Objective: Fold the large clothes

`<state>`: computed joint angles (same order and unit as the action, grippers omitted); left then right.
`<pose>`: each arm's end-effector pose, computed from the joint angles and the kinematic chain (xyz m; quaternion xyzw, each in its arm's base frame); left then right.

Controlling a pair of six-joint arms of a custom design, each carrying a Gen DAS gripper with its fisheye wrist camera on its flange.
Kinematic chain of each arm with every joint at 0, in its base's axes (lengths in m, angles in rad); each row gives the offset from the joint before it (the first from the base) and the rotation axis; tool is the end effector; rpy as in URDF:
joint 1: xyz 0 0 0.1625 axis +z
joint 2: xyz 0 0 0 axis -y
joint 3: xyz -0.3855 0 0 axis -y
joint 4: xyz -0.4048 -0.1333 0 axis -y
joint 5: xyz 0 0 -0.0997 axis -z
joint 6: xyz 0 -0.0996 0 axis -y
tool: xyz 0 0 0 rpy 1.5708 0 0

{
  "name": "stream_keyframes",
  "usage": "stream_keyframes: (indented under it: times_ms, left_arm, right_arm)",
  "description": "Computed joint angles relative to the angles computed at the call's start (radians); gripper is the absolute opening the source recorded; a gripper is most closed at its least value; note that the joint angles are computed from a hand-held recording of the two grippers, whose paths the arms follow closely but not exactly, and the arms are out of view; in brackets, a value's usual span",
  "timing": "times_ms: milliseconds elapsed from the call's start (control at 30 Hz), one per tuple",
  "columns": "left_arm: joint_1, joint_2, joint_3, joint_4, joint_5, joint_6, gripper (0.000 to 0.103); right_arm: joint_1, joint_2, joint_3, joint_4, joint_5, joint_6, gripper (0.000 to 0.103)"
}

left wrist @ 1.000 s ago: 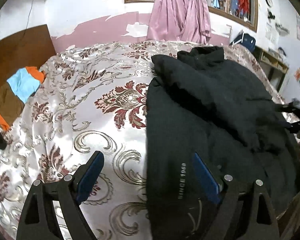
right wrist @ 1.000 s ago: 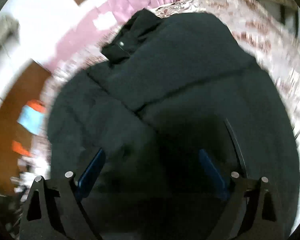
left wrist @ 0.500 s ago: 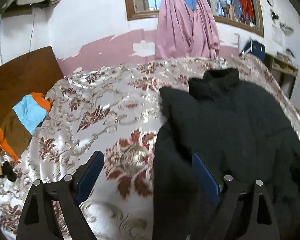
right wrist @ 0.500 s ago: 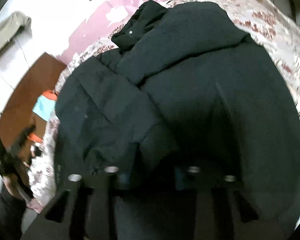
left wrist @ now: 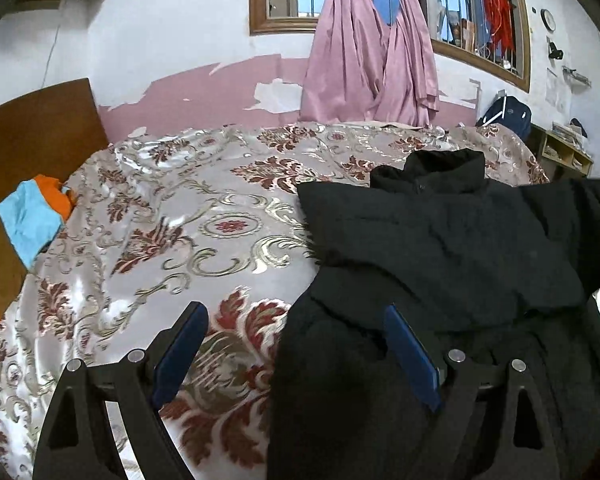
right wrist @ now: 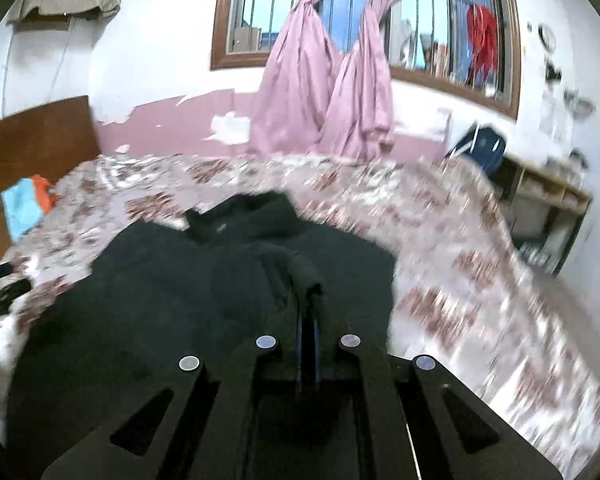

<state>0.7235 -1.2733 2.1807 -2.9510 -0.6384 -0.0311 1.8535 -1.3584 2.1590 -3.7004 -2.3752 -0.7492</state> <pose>-0.2171 -0.4763 0.2047 0.2480 0.8389 -0.3752 0.3066 0.1858 -0.4189 0.3290 0.1474 -0.7492 0.4809 0.4310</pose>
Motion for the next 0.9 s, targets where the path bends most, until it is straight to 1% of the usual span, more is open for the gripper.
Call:
stream_keyframes:
  times_ms: [33,100,133,167,267,300,333,367,433,467,500,533,600,633,667,700,733,767,800,833,867,900]
  left_arm:
    - [0.007,0.022,-0.015,-0.015,-0.009,0.009,0.089]
    - [0.024,0.074,-0.054,-0.049,-0.028,0.034,0.089]
    - [0.032,0.101,-0.075,-0.065,-0.036,0.045,0.089]
    - [0.041,0.132,-0.101,-0.079,-0.048,0.051,0.089]
    - [0.063,0.213,-0.178,-0.070,-0.078,0.035,0.089]
    - [0.067,0.233,-0.195,-0.069,-0.084,0.035,0.089]
    - [0.070,0.257,-0.217,-0.064,-0.088,0.036,0.089]
    - [0.071,0.274,-0.230,-0.060,-0.090,0.036,0.089]
    - [0.077,0.306,-0.256,-0.042,-0.106,0.040,0.089]
    - [0.080,0.315,-0.263,-0.031,-0.112,0.037,0.089]
    - [0.084,0.323,-0.270,-0.013,-0.122,0.032,0.089]
    - [0.091,0.329,-0.276,0.014,-0.136,0.022,0.089]
    - [0.103,0.336,-0.282,0.069,-0.144,-0.004,0.089]
    - [0.105,0.341,-0.275,0.061,-0.139,0.003,0.089]
    - [0.105,0.347,-0.262,0.023,-0.135,0.026,0.089]
    - [0.106,0.350,-0.246,-0.019,-0.140,0.050,0.093]
    - [0.107,0.353,-0.239,-0.034,-0.144,0.062,0.096]
    - [0.103,0.364,-0.240,-0.030,-0.128,0.068,0.096]
    - [0.099,0.373,-0.243,-0.022,-0.109,0.069,0.097]
    - [0.092,0.386,-0.247,-0.014,-0.082,0.075,0.098]
    - [0.087,0.396,-0.249,-0.015,-0.063,0.082,0.099]
    - [0.083,0.409,-0.248,-0.033,-0.045,0.098,0.099]
  right_arm:
    - [-0.015,0.038,-0.047,-0.025,-0.006,-0.047,0.004]
    - [-0.035,0.100,-0.115,-0.045,-0.019,-0.086,0.004]
    - [-0.044,0.116,-0.135,-0.040,-0.023,-0.085,0.004]
    - [-0.067,0.143,-0.164,-0.039,-0.030,-0.086,0.004]
    - [-0.109,0.215,-0.231,-0.022,-0.084,-0.080,0.005]
    - [-0.124,0.218,-0.228,-0.023,-0.088,-0.076,0.009]
    - [-0.134,0.237,-0.253,-0.025,-0.118,-0.066,0.017]
    - [-0.139,0.239,-0.261,-0.028,-0.136,-0.038,0.023]
    - [-0.149,0.202,-0.223,-0.037,-0.106,0.020,0.040]
    - [-0.144,0.190,-0.210,-0.046,-0.085,0.037,0.046]
    - [-0.149,0.167,-0.183,-0.049,-0.058,0.035,0.057]
    - [-0.148,0.157,-0.166,-0.048,-0.028,0.028,0.062]
    - [-0.152,0.125,-0.126,0.044,0.048,0.049,0.062]
    - [-0.160,0.112,-0.113,0.110,0.082,0.075,0.062]
    - [-0.169,0.104,-0.104,0.169,0.107,0.099,0.062]
    - [-0.177,0.105,-0.101,0.198,0.108,0.107,0.062]
    - [-0.180,0.128,-0.112,0.222,0.066,0.111,0.063]
    - [-0.188,0.167,-0.122,0.204,0.014,0.091,0.064]
    - [-0.193,0.186,-0.120,0.163,0.003,0.071,0.071]
    - [-0.205,0.204,-0.110,0.097,0.004,0.052,0.082]
    - [-0.215,0.206,-0.102,0.073,0.009,0.064,0.086]
    - [-0.221,0.198,-0.095,0.076,0.017,0.079,0.090]
